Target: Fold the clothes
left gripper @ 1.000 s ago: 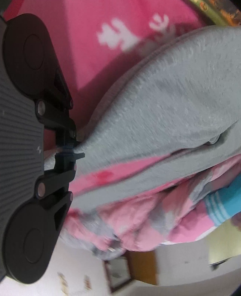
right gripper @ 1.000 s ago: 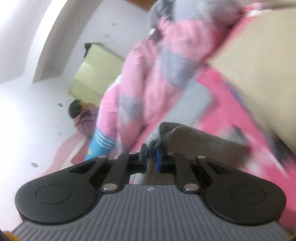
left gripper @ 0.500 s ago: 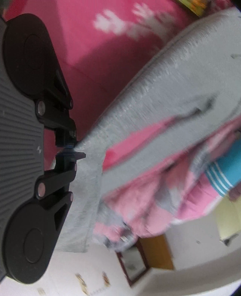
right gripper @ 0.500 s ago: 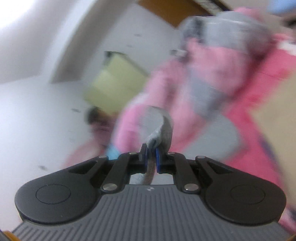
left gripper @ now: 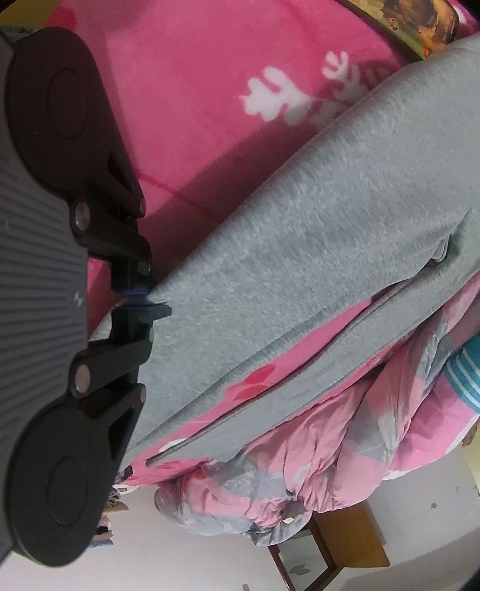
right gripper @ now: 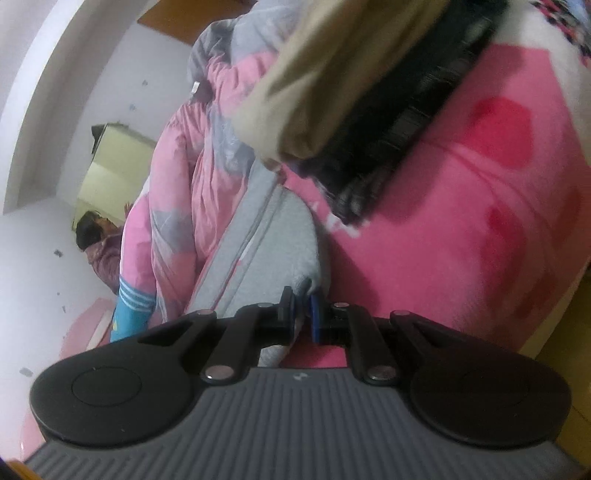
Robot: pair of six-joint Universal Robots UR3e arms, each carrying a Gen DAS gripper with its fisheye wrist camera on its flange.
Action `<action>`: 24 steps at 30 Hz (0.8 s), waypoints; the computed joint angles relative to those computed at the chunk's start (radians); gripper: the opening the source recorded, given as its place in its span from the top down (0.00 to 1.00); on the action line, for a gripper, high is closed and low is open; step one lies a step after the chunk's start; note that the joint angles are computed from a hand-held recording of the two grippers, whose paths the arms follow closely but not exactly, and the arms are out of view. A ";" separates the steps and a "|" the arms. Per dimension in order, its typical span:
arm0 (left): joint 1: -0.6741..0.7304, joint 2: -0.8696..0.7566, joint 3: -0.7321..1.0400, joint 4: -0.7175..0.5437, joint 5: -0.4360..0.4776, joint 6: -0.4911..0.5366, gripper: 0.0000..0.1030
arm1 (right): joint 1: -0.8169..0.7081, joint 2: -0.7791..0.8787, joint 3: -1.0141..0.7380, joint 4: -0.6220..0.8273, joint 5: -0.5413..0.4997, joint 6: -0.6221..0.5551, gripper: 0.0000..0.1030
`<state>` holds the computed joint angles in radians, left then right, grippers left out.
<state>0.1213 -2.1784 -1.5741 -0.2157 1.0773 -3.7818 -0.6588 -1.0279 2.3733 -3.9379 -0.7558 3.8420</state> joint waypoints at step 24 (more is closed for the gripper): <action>0.085 0.389 -0.446 0.125 0.070 0.375 0.43 | 0.566 -0.019 -0.494 0.461 -0.361 -0.325 0.72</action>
